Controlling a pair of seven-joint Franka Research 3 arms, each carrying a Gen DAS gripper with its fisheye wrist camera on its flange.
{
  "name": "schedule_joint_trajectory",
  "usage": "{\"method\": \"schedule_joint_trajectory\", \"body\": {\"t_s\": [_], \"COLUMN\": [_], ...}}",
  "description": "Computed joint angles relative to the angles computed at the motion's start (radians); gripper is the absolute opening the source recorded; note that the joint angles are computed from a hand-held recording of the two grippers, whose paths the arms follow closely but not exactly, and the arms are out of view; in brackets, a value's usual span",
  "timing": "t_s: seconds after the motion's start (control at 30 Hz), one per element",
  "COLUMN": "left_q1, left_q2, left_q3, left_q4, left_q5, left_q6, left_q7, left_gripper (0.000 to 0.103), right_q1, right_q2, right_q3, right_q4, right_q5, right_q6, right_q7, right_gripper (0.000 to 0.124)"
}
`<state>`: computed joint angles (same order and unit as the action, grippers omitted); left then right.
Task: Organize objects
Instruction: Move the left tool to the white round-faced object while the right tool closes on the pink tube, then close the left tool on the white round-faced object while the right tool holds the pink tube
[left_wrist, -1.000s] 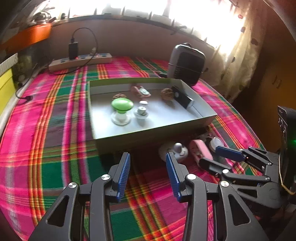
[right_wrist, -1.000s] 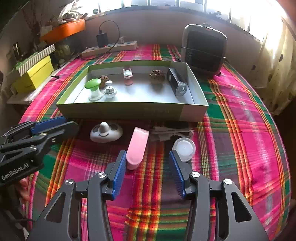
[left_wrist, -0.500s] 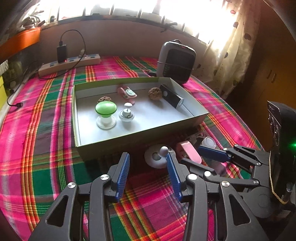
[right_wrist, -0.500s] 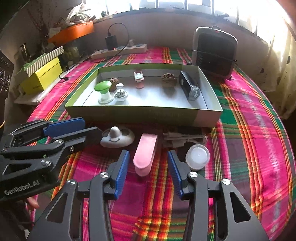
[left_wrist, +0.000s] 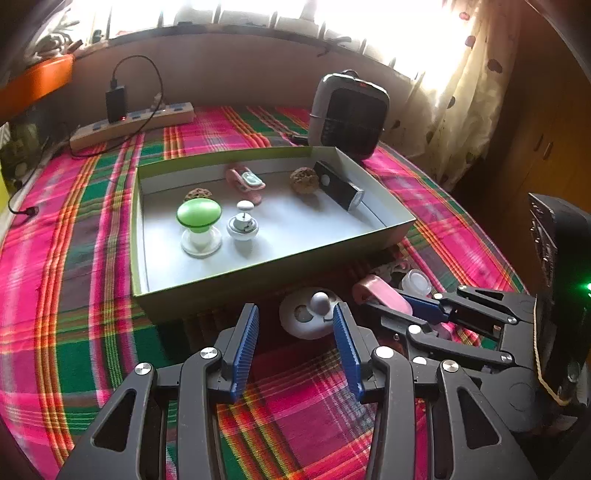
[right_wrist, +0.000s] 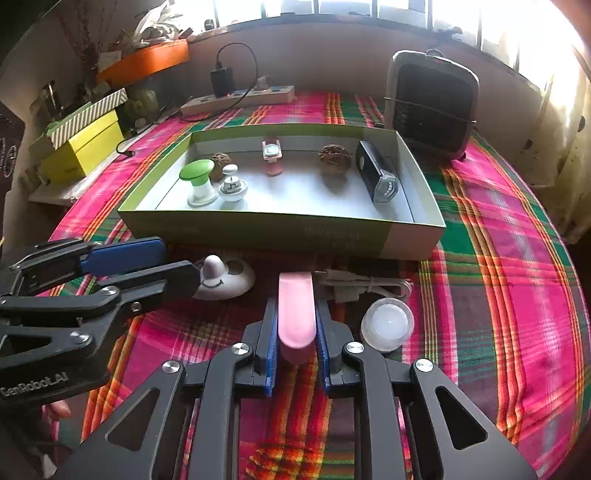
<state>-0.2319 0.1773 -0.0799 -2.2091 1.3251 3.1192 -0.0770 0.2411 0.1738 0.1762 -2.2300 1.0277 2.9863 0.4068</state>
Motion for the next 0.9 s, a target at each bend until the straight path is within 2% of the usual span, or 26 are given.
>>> {"method": "schedule_joint_trajectory", "body": {"t_s": [0.17, 0.6, 0.9], "left_q1": [0.001, -0.04, -0.081], "left_q2": [0.015, 0.06, 0.065], "left_q3": [-0.014, -0.007, 0.02], "left_q4": [0.005, 0.03, 0.041], "left_q5": [-0.111, -0.362, -0.394], "left_q6": [-0.012, -0.052, -0.085], "left_q7": [0.107, 0.332, 0.348], "left_gripper": [0.04, 0.041, 0.041], "right_q1": [-0.012, -0.011, -0.013], "right_q2": [-0.01, -0.026, -0.029], "right_q3": [0.0, -0.031, -0.044], "right_q4": [-0.003, -0.006, -0.004], "right_q5": [0.044, 0.103, 0.132], "right_q6": [-0.027, -0.092, -0.121], "right_q7": [-0.045, -0.116, -0.147], "right_gripper": [0.019, 0.019, 0.019]}}
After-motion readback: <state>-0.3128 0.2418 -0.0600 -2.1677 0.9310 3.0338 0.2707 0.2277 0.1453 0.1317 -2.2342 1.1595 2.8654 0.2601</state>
